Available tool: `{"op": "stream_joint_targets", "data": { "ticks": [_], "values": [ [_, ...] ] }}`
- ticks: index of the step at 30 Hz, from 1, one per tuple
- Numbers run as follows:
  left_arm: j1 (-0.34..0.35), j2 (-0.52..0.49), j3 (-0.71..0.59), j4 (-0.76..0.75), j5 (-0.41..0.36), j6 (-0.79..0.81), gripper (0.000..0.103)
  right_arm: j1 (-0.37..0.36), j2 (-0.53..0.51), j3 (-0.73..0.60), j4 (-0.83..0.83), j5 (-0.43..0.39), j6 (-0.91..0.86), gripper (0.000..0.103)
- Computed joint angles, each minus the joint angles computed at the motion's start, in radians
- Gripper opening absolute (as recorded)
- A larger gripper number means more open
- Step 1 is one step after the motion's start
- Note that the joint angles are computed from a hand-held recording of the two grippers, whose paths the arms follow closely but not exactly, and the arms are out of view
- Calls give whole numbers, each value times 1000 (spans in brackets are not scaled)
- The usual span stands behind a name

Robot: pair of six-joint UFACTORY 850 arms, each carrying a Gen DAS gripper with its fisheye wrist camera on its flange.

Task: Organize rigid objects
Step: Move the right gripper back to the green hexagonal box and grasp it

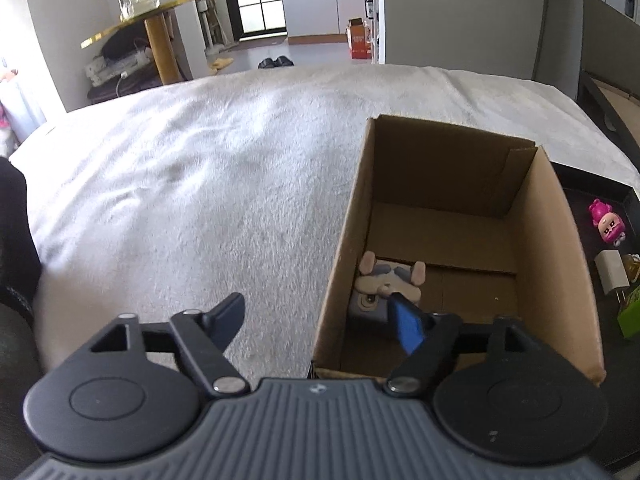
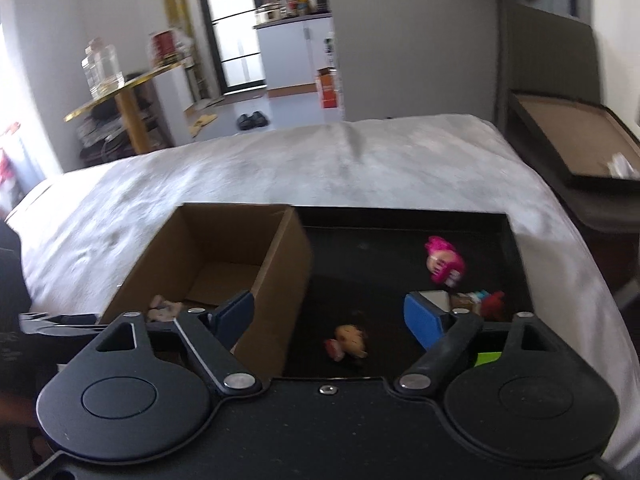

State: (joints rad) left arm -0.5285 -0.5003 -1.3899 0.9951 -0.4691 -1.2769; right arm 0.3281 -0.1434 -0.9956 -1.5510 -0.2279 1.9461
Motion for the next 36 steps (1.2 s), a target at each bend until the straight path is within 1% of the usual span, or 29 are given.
{"op": "stream_joint_targets", "data": {
  "ticks": [1, 3, 6, 7, 9, 11, 12, 15, 19, 20, 23, 25, 29, 36],
  "values": [
    [-2, 2, -1, 3, -3, -1, 82, -6, 5, 8, -12, 2, 21, 84],
    [-4, 5, -5, -11, -1, 11, 88, -16, 16, 28, -55, 3, 78, 84],
    [-11, 6, -10, -18, -6, 29, 92, -28, 28, 55, -112, -5, 158, 86],
    [-14, 3, -15, -22, -17, 43, 92, -31, 29, 62, -114, -11, 169, 86],
    [-19, 4, -13, -11, -10, 48, 92, -45, 35, 76, -101, -2, 166, 86],
    [-19, 10, -12, -28, 5, 65, 92, -57, 36, 82, -23, 10, 83, 86],
    [-20, 11, -12, -30, 6, 62, 92, -61, 36, 87, -17, 14, 71, 86],
    [-27, 12, -18, -32, -10, 65, 92, -71, 40, 105, -54, 14, 118, 86],
    [-33, 14, -21, -69, 1, 111, 92, -86, 38, 121, -66, 23, 143, 86],
    [-34, 12, -23, -74, 0, 119, 92, -87, 38, 125, -70, 18, 152, 87],
    [-37, 11, -27, -101, -3, 148, 92, -96, 35, 132, -64, 19, 164, 94],
    [-40, 11, -26, -89, -10, 138, 92, -103, 30, 136, -74, 25, 183, 94],
    [-39, 13, -25, -84, -3, 137, 92, -110, 10, 135, -8, 11, 133, 94],
    [-33, -6, -40, -127, -11, 174, 92, -127, -25, 121, -84, 13, 195, 94]
  ]
}}
